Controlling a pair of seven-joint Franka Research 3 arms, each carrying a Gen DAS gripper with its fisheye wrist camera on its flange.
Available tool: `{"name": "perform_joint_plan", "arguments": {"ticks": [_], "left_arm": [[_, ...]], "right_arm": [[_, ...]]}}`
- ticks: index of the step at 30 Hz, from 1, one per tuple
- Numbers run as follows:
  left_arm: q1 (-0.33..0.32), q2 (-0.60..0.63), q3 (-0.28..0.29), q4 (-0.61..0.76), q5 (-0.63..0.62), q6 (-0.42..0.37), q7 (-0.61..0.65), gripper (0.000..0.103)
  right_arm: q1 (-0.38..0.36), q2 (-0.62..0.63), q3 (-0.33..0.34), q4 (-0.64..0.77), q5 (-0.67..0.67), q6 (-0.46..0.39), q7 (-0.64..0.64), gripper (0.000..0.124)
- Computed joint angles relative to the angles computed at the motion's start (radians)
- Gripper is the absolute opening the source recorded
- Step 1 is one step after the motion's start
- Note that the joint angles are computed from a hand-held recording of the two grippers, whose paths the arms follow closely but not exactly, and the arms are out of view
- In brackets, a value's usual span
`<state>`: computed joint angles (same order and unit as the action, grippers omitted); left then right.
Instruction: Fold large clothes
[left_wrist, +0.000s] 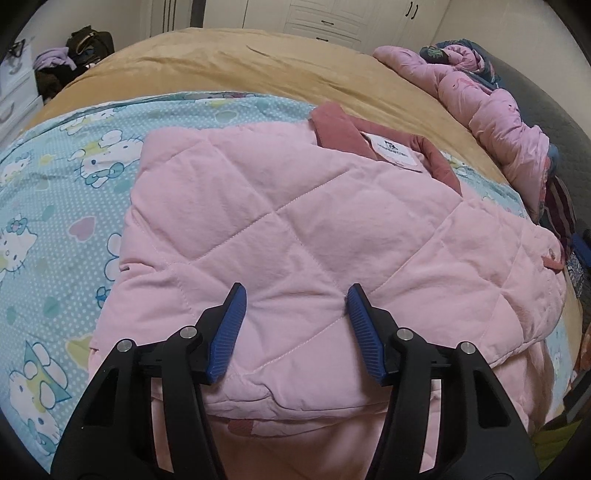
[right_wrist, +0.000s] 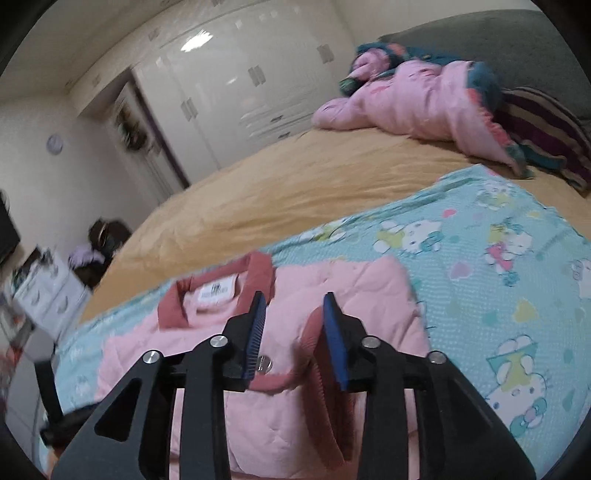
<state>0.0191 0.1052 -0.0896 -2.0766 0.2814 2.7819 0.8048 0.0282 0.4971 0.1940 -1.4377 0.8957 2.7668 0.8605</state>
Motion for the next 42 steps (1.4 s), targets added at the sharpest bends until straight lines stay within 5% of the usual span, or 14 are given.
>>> {"name": "perform_joint_plan", "arguments": {"ticks": [7, 11, 14, 19, 31, 32, 34, 42], "left_arm": [[-0.004, 0.009, 0.001, 0.013, 0.021, -0.017, -0.008, 0.05], [-0.006, 0.012, 0.002, 0.015, 0.033, -0.022, -0.013, 0.05], [-0.007, 0.015, 0.003, 0.017, 0.042, -0.022, -0.012, 0.05], [-0.015, 0.029, 0.009, 0.029, 0.083, -0.031, -0.039, 0.05], [-0.012, 0.032, 0.0, 0.045, 0.084, -0.06, -0.015, 0.051], [-0.01, 0.026, -0.004, 0.052, 0.07, -0.078, 0.005, 0.053], [-0.012, 0.015, -0.003, 0.052, 0.067, -0.09, 0.012, 0.072], [-0.007, -0.009, -0.006, 0.048, 0.026, -0.098, 0.041, 0.094]], "right_arm": [[0.062, -0.002, -0.005, 0.009, -0.082, -0.178, -0.052, 0.075], [0.168, 0.061, -0.097, 0.064, -0.306, -0.204, 0.098, 0.075], [0.187, 0.144, -0.129, 0.158, -0.426, -0.304, 0.213, 0.076], [0.205, 0.152, -0.128, 0.113, -0.522, -0.223, 0.237, 0.078], [0.16, 0.124, -0.069, 0.05, -0.496, -0.142, 0.208, 0.08], [0.146, 0.11, -0.053, 0.04, -0.472, -0.146, 0.188, 0.085], [0.131, 0.085, -0.038, 0.013, -0.429, -0.125, 0.164, 0.098], [0.103, 0.058, -0.022, -0.003, -0.324, -0.13, 0.116, 0.099]]}}
